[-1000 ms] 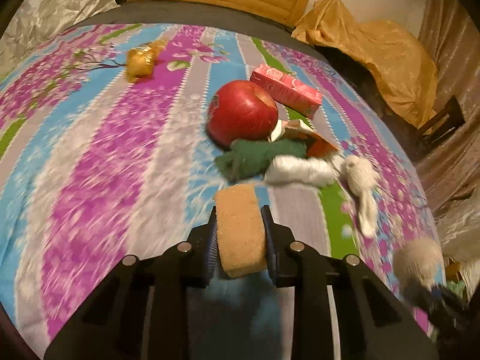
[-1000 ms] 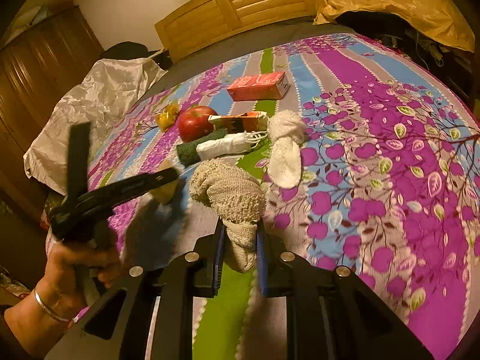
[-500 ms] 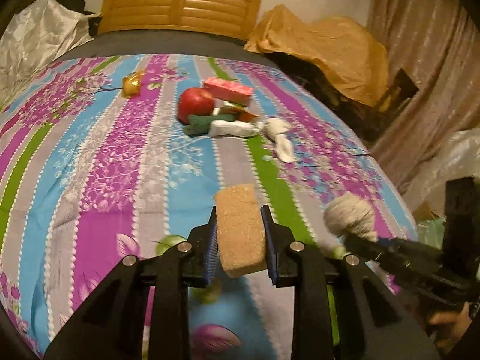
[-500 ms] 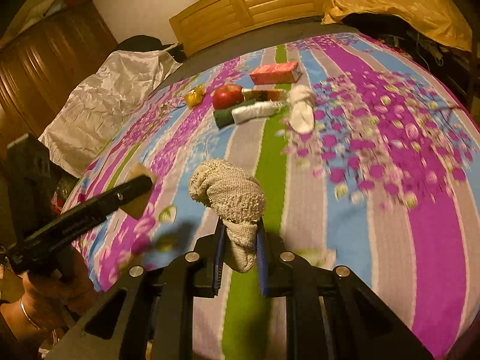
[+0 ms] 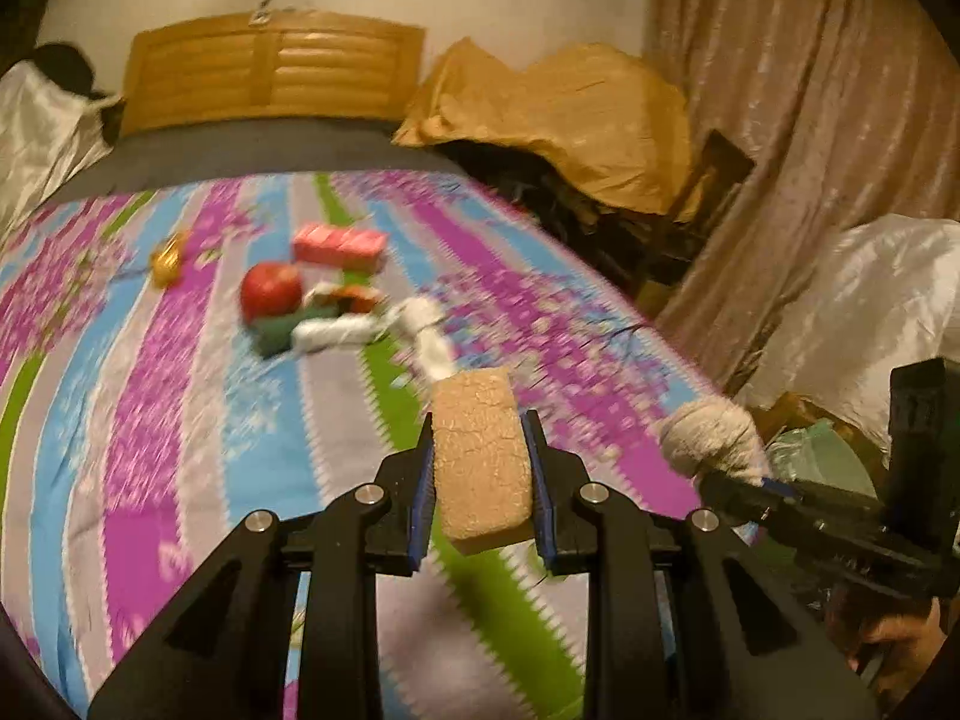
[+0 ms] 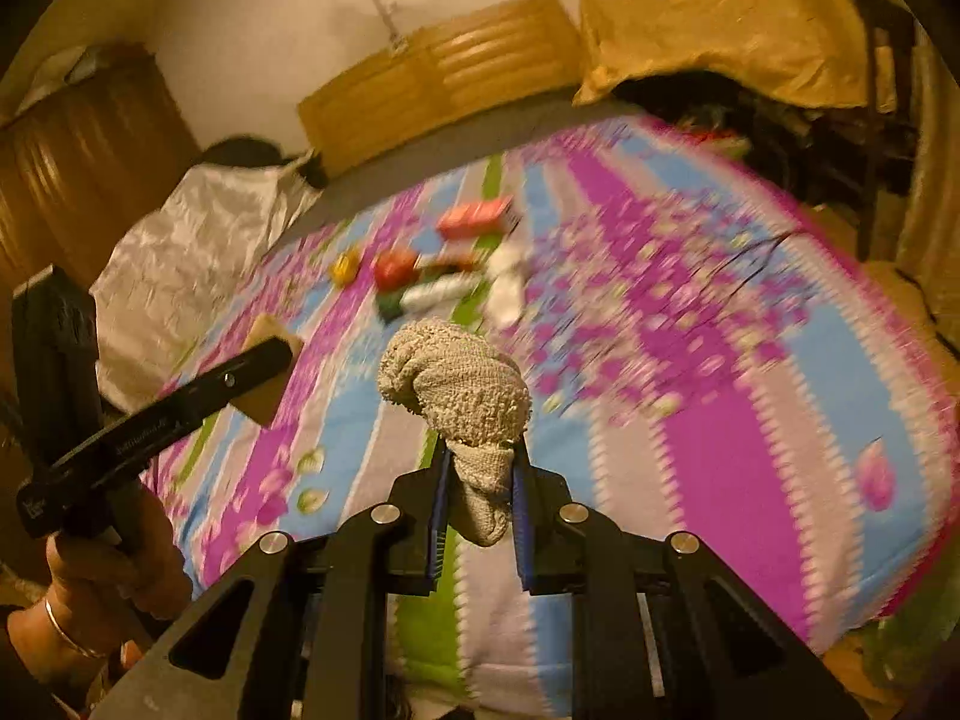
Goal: Collect trash
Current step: 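Carry the tan sponge and beige sock with both tools over the green bin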
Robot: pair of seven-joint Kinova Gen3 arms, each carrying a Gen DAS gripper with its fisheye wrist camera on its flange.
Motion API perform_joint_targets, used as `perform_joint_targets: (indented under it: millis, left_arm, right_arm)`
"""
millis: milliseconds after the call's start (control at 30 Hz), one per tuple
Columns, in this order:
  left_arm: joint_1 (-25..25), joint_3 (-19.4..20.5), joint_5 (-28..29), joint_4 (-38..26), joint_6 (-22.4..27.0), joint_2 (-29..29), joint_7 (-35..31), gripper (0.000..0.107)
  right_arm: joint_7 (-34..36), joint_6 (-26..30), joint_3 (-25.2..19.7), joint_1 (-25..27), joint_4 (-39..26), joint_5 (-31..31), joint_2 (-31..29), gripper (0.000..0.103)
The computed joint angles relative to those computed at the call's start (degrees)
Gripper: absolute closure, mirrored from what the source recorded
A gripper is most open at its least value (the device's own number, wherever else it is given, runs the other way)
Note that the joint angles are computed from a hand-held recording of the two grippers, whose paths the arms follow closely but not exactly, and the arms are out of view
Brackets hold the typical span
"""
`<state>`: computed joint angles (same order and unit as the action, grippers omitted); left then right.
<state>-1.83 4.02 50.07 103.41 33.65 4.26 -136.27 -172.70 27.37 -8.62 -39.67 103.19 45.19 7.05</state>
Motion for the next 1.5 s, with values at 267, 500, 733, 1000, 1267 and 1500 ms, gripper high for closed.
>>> perform_joint_targets:
  millis: [267, 500, 733, 1000, 1267, 1500]
  left_arm:
    - [5.91, 4.78, -1.25, -7.47, -1.81, 2.26, -0.1, 0.082]
    - [12.4, 9.59, -5.6, -14.74, -2.96, 6.6, 3.02, 0.082]
    - [19.5, 13.03, -14.21, -23.07, -2.21, 12.09, 8.28, 0.082]
    - [27.05, 15.52, -21.89, -34.73, 2.21, 19.62, 13.92, 0.082]
    - [37.12, 14.61, -30.54, -46.85, 8.04, 26.34, 19.58, 0.082]
    - [44.89, 11.69, -37.7, -53.06, 12.2, 30.64, 23.07, 0.082]
  right_arm:
    - [-6.92, 9.17, -2.92, 3.86, 3.45, 7.75, -10.27, 0.084]
    - [-5.92, 16.7, -6.44, 10.14, 6.78, 6.77, -19.11, 0.084]
    - [-3.22, 22.87, -7.73, 17.2, 11.54, 3.41, -30.11, 0.084]
    - [5.51, 30.03, -3.35, 23.95, 16.69, -3.36, -43.54, 0.084]
    - [11.1, 30.67, 3.51, 31.8, 20.87, -6.28, -51.69, 0.084]
    - [16.5, 29.09, 5.59, 37.21, 22.75, -9.61, -51.33, 0.084]
